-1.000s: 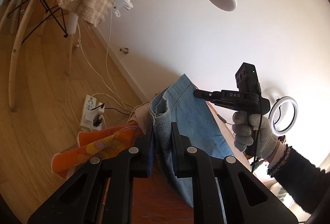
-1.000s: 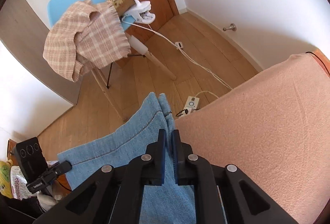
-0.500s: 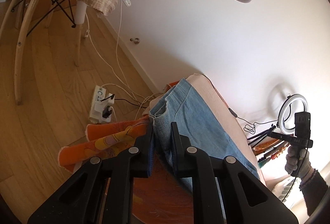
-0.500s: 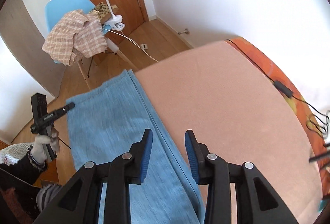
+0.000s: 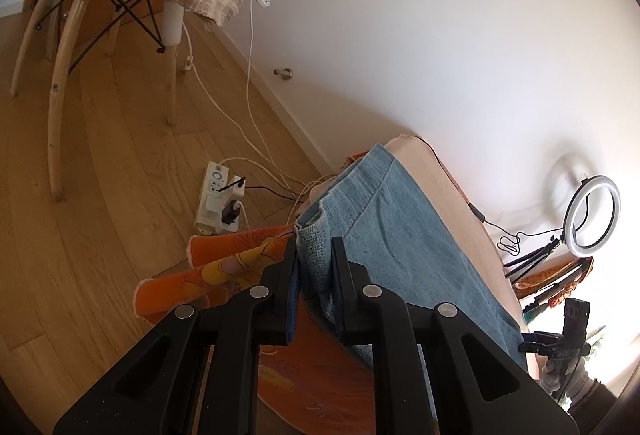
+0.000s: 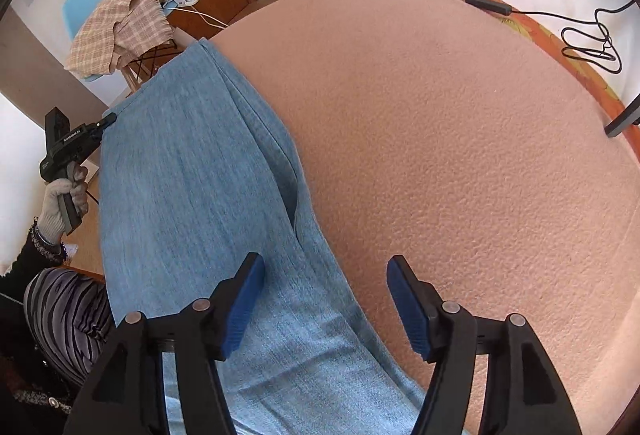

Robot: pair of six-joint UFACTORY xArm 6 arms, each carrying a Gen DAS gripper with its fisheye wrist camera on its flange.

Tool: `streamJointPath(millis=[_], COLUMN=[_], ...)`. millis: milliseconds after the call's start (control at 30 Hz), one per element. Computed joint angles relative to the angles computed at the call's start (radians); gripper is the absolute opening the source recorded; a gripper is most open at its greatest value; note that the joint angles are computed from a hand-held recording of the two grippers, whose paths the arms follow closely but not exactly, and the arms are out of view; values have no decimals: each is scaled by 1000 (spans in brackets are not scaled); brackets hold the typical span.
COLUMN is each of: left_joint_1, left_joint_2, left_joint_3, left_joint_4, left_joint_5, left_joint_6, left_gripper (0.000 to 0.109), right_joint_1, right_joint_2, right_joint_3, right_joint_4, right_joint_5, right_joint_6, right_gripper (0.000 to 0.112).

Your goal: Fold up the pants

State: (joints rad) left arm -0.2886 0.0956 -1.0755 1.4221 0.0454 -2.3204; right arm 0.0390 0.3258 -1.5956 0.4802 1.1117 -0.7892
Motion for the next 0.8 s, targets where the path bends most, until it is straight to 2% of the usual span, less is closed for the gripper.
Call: streamJointPath(millis=[67, 100, 133, 167, 233, 333, 433, 467, 567, 600, 700, 800], left_joint_1=[-12, -17, -21, -24, -32, -50, -69, -69, -61, -61, -64, -68], left_joint_2=[-5, -6, -7, -8, -11, -15, -7, -3, 1, 0, -5, -4], left_joint_3=[11, 14, 15, 16, 18, 8, -6, -8, -3, 0, 5, 1], left_joint_4=[-91, -126, -146, -157, -191, -197, -262, -266, -253, -260, -306, -317], left_joint_5=[24, 36, 45, 51, 68, 106, 148, 148, 139, 140, 146, 155], left_joint_6=[95, 131, 147, 151, 181, 189, 278, 278, 253, 260, 322, 329], left_gripper=[12, 12, 12, 12, 12, 12, 12, 12, 12, 12, 12, 12], right_joint_1=[-16, -22, -24, -18, 13, 30, 34, 48, 60, 47, -35, -121], right_joint_2=[6, 11, 15, 6, -45, -94, -65, -61, -51, -55, -114, -194], right_joint_3=[7, 3, -2, 10, 75, 101, 49, 60, 76, 69, 75, 113], right_joint_4=[64, 96, 112, 100, 29, -43, -97, -138, -182, -153, -18, 4], right_joint_5=[10, 29, 53, 52, -28, -78, -85, -124, -156, -136, -82, -85], right_joint_6=[-31, -47, -58, -68, -82, -85, -53, -26, 32, 37, -17, -11], right_gripper=[65, 56, 40, 34, 15, 8, 8, 8, 11, 22, 28, 36])
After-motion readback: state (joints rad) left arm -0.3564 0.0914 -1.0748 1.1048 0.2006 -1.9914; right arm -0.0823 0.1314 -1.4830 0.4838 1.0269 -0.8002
